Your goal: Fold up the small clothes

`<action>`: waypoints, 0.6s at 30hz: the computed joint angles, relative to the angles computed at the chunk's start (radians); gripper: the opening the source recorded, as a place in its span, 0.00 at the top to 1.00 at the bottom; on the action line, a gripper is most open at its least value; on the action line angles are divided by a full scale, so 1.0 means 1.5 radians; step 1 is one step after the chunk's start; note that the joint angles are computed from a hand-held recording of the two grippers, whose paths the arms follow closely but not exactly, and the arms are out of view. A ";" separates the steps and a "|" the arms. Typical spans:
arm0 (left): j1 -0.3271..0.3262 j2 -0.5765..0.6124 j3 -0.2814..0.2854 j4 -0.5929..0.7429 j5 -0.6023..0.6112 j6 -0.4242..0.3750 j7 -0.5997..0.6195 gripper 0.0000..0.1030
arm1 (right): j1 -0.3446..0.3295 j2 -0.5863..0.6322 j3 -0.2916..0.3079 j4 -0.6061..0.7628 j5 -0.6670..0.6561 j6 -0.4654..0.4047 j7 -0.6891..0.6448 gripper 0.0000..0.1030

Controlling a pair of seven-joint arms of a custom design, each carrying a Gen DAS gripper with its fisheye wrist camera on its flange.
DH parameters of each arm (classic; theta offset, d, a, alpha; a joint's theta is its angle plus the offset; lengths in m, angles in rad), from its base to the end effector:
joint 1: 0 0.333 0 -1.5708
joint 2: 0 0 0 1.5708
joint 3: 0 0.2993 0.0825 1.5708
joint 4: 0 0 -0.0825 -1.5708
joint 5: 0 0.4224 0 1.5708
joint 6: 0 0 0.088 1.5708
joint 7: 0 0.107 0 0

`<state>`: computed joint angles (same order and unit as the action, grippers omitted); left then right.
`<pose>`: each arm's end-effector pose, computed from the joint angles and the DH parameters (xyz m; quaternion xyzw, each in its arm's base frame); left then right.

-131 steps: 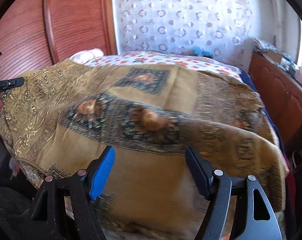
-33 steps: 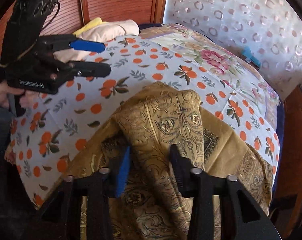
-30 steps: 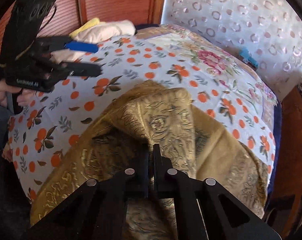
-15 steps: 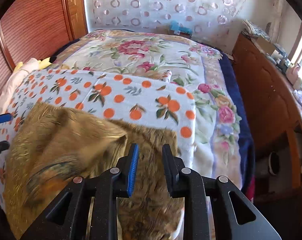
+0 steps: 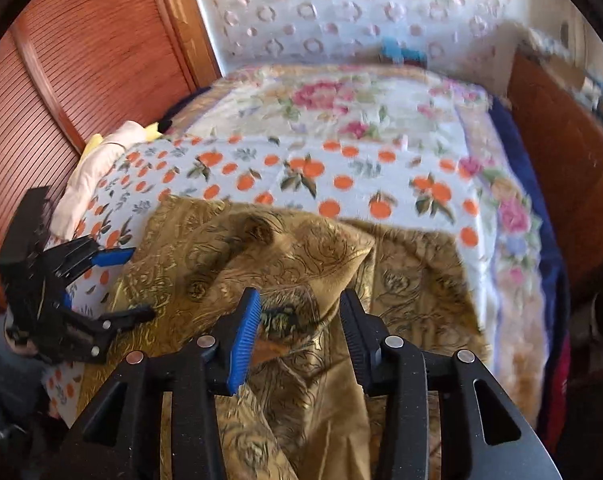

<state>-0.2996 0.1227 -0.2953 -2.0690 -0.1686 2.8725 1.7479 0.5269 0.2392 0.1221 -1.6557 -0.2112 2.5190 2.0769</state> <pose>0.5418 -0.3500 0.4159 -0.4344 0.8340 -0.3153 0.1278 0.5702 0.4253 0.5135 -0.7530 0.5777 -0.1335 0.2855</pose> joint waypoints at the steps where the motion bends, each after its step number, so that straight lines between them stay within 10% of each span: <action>1: -0.001 -0.001 0.001 -0.001 0.004 0.000 -0.004 0.24 | -0.005 0.014 0.002 0.019 0.019 -0.013 -0.003 0.58; 9: -0.008 0.007 0.009 0.008 0.051 -0.004 -0.038 0.22 | -0.040 0.059 0.022 0.074 0.166 -0.035 -0.085 0.61; 12: -0.006 0.008 0.008 0.009 0.051 -0.005 -0.038 0.22 | -0.053 0.065 0.029 0.080 0.205 -0.028 -0.132 0.97; 18: 0.003 0.005 -0.001 0.006 0.020 -0.003 -0.014 0.22 | -0.010 0.038 -0.018 0.041 0.089 0.068 -0.080 0.99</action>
